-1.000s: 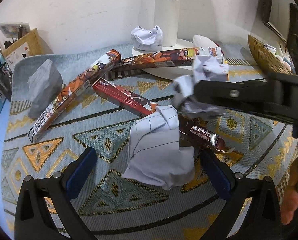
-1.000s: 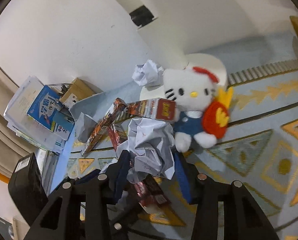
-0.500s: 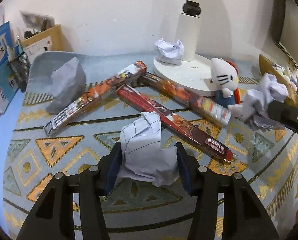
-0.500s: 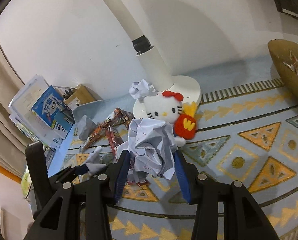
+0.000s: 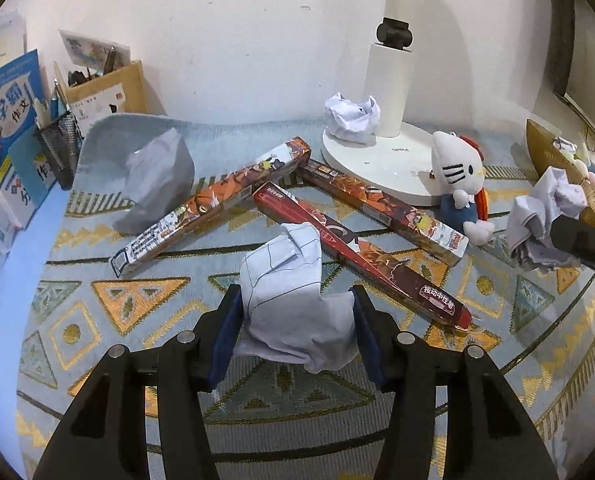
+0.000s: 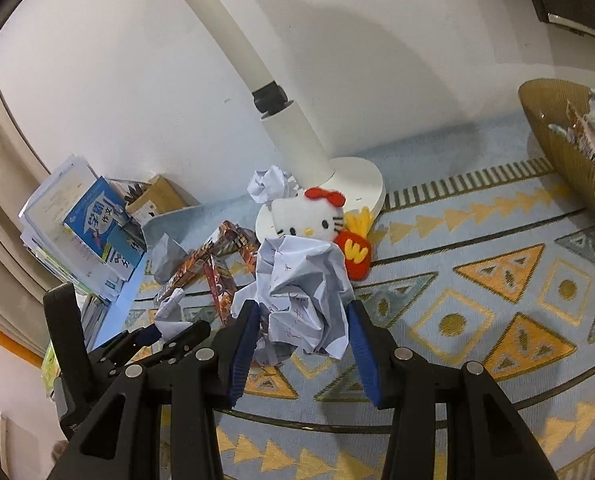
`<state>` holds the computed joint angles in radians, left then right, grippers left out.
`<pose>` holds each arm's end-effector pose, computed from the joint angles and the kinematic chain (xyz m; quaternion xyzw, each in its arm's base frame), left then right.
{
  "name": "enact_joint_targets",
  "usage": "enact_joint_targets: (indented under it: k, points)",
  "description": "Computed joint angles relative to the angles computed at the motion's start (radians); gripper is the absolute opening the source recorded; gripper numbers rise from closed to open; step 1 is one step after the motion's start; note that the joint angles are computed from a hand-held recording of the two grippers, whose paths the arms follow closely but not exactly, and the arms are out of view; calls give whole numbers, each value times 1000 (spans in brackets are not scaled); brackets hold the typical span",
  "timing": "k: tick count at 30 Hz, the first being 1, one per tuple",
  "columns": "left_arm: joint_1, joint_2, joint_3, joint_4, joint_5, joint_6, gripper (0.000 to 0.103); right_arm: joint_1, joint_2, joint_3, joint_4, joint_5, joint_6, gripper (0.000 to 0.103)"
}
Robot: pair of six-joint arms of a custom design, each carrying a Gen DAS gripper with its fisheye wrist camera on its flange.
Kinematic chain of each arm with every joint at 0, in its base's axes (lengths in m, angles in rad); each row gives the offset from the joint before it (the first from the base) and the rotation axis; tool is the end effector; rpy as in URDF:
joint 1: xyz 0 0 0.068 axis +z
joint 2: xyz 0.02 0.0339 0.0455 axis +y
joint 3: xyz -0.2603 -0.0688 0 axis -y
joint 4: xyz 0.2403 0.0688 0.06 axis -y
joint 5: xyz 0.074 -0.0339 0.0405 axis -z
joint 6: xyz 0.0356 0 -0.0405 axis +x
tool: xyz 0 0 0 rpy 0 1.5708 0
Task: Organize objects
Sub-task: 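Grasp the white paper bag with the left gripper while the right grasps a paper ball, then carry the paper bag and paper ball to the bowl and open both grippers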
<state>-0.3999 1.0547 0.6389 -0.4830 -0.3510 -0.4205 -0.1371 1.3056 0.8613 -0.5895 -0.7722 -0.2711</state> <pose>0.1913 -0.0676 0.2136 -0.0671 0.9289 0.0217 0.3634 0.2465 -0.0089 0.2301 -0.1595 0.8845 0.3057 0.3142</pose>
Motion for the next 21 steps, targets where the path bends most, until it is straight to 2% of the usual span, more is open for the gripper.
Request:
enact_joint_targets:
  k: [4, 7, 10, 15, 21]
  points:
    - [-29, -23, 8, -1, -44, -39, 50, -67, 34, 52, -60, -39, -72, 44]
    - [-88, -24, 68, -53, -72, -80, 50, -156, 92, 133, -139, -97, -151, 44]
    - [-145, 49, 155, -40, -92, -91, 50, -232, 147, 228, -209, -137, -211, 44]
    - [-227, 253, 389, -25, -118, -62, 50, -341, 283, 454, -294, -169, -266, 44]
    - [-305, 527, 739, -34, -118, 1, 50, -443, 467, 743, -349, -163, -257, 44]
